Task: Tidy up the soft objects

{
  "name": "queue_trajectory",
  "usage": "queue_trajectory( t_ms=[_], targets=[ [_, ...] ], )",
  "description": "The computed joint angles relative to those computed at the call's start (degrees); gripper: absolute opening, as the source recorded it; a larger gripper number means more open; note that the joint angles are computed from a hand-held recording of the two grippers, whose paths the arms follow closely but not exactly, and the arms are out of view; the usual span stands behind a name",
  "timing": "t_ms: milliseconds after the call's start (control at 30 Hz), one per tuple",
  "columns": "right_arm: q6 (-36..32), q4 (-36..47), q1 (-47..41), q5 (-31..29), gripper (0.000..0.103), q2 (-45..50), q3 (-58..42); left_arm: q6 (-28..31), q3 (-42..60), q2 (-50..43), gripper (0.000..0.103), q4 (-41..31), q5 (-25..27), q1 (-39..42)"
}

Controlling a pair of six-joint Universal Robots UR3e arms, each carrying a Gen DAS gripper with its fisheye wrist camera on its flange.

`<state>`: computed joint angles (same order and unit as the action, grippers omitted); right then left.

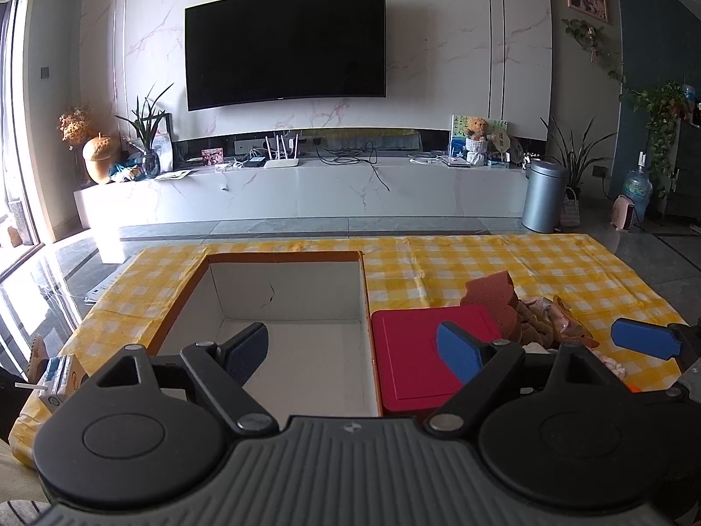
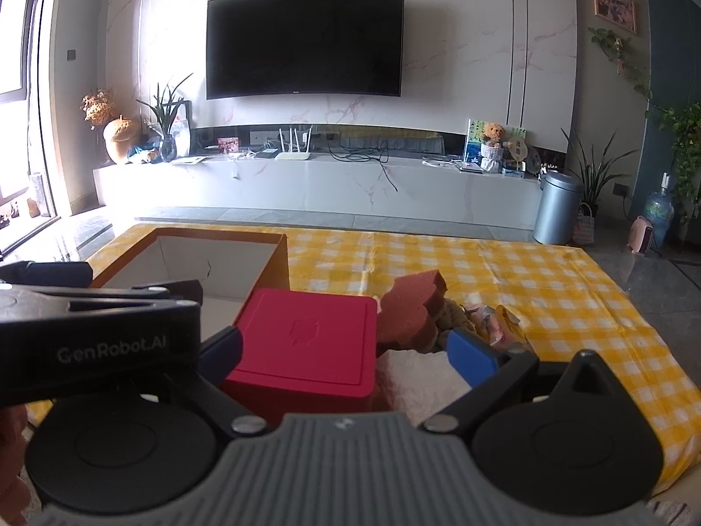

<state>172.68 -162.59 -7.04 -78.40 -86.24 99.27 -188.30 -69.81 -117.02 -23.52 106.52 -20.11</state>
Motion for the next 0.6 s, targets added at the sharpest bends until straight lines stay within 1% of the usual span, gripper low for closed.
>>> queue_trajectory(
  t_ms=[67,200,333,400,500,567,600],
  targets=[
    [0.59,0.23,-0.96,1.13,0.098,-0.59,0.45,0.13,0.22,-0.22,0.102,0.41,-0.68,0.0],
    [0.37,0.45,-3.28,3.45,0.098,-1.93,1.59,-0.09,2.95,-0.65,0.102,-2.76,-3.41,0.39],
    [0.45,2.08,-8.66,6.48,0.098,-4.15,2.15,-0.82,6.65,-1.71,0.102,-4.9,-5.24,0.14],
    [-0.6,5.13,-13.73,11.56,0.098,-6.39,2.58,-0.62,9.09,-2.31,0.102,-6.61,-8.04,0.6],
    [-4.37,11.41,-22.2,20.3,0.098,-8.91,2.07,-0.91,13.79,-3.84,0.102,-10.57,-11.3,1.23],
    [-7.62,16.23,-27.15,24.73,0.098,-9.08,0.14,-0.99,17.93,-5.73,0.102,-13.59,-12.45,1.21],
    [-9.33,18.81,-28.9,25.97,0.098,-8.51,-1.5,-0.87,20.05,-6.72,0.102,-15.12,-12.92,1.19]
  ],
)
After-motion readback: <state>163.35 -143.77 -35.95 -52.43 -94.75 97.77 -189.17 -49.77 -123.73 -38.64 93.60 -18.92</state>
